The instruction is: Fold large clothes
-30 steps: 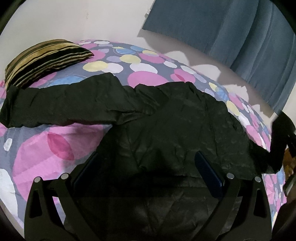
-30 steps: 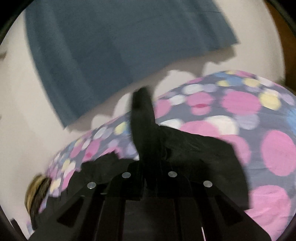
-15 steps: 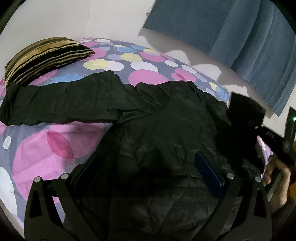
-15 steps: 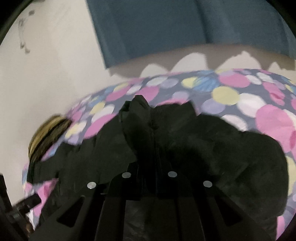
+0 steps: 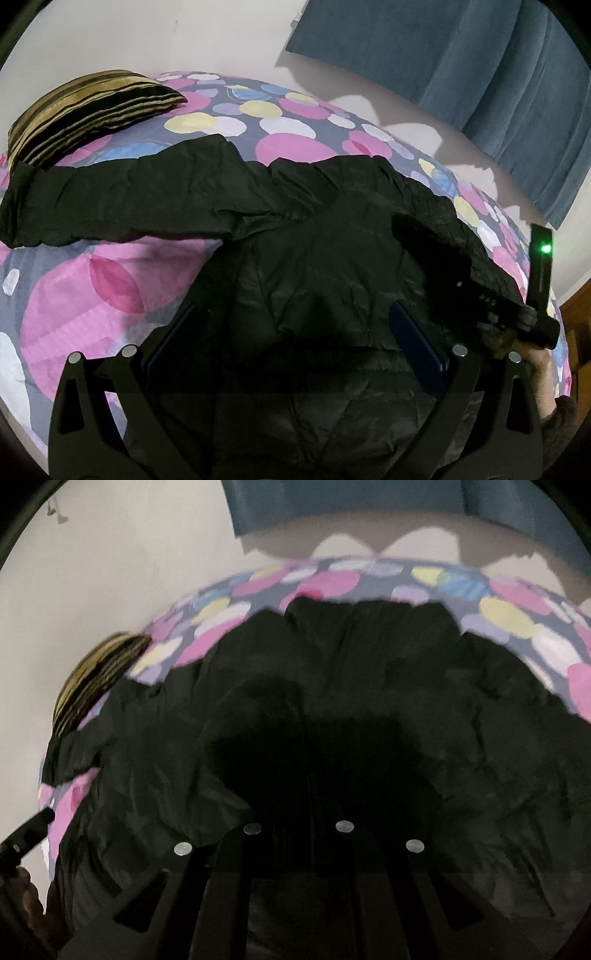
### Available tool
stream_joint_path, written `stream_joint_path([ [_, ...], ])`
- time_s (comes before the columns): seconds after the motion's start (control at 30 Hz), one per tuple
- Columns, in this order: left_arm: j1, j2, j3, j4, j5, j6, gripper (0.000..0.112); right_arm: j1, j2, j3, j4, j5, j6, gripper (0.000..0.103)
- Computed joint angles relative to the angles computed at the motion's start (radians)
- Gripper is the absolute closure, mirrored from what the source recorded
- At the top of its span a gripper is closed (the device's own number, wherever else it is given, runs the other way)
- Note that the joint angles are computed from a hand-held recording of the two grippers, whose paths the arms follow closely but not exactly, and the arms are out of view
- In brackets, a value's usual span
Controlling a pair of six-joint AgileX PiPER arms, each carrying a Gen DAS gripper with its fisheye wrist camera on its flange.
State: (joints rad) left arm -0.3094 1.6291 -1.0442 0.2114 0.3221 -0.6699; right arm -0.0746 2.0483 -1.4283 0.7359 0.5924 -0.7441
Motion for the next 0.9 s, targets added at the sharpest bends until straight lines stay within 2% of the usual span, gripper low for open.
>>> stream_joint_path([
  [0.17, 0.000, 0.002, -0.001, -0.001, 0.001, 0.002, 0.011, 0.004, 0.020, -0.018, -0.011, 0.026, 0.023, 0.087],
  [0.2, 0.002, 0.003, -0.001, -0.005, 0.000, 0.006, 0.011, -0.002, 0.022, -0.023, 0.003, 0.041, 0.016, 0.083],
  [0.23, 0.002, 0.003, -0.001, -0.004, -0.002, 0.005, 0.011, -0.013, 0.026, -0.029, 0.035, 0.070, -0.001, 0.078],
  [0.3, 0.001, 0.004, -0.001, -0.004, -0.003, 0.005, 0.011, -0.033, 0.032, -0.039, 0.095, 0.131, -0.033, 0.050],
  [0.4, 0.001, 0.004, -0.001, -0.004, -0.001, 0.006, 0.011, -0.028, 0.023, -0.020, 0.142, 0.165, -0.086, 0.038],
  [0.5, -0.005, 0.004, 0.001, 0.006, -0.005, -0.005, 0.011, 0.007, 0.033, -0.035, 0.083, 0.182, -0.075, 0.033],
  [0.57, -0.013, 0.008, 0.002, 0.018, -0.006, -0.017, 0.011, 0.010, 0.026, -0.027, 0.083, 0.177, -0.083, 0.033],
  [0.63, -0.018, 0.011, 0.003, 0.021, -0.007, -0.018, 0.011, -0.015, 0.011, -0.023, 0.119, 0.227, -0.107, 0.033],
  [0.8, -0.015, 0.012, 0.000, -0.006, -0.004, 0.005, 0.011, -0.193, -0.087, 0.015, 0.235, 0.348, -0.214, 0.033],
  [0.9, -0.012, 0.016, -0.006, -0.039, -0.001, 0.038, 0.011, -0.333, -0.087, -0.031, 0.245, 0.379, -0.216, 0.033],
])
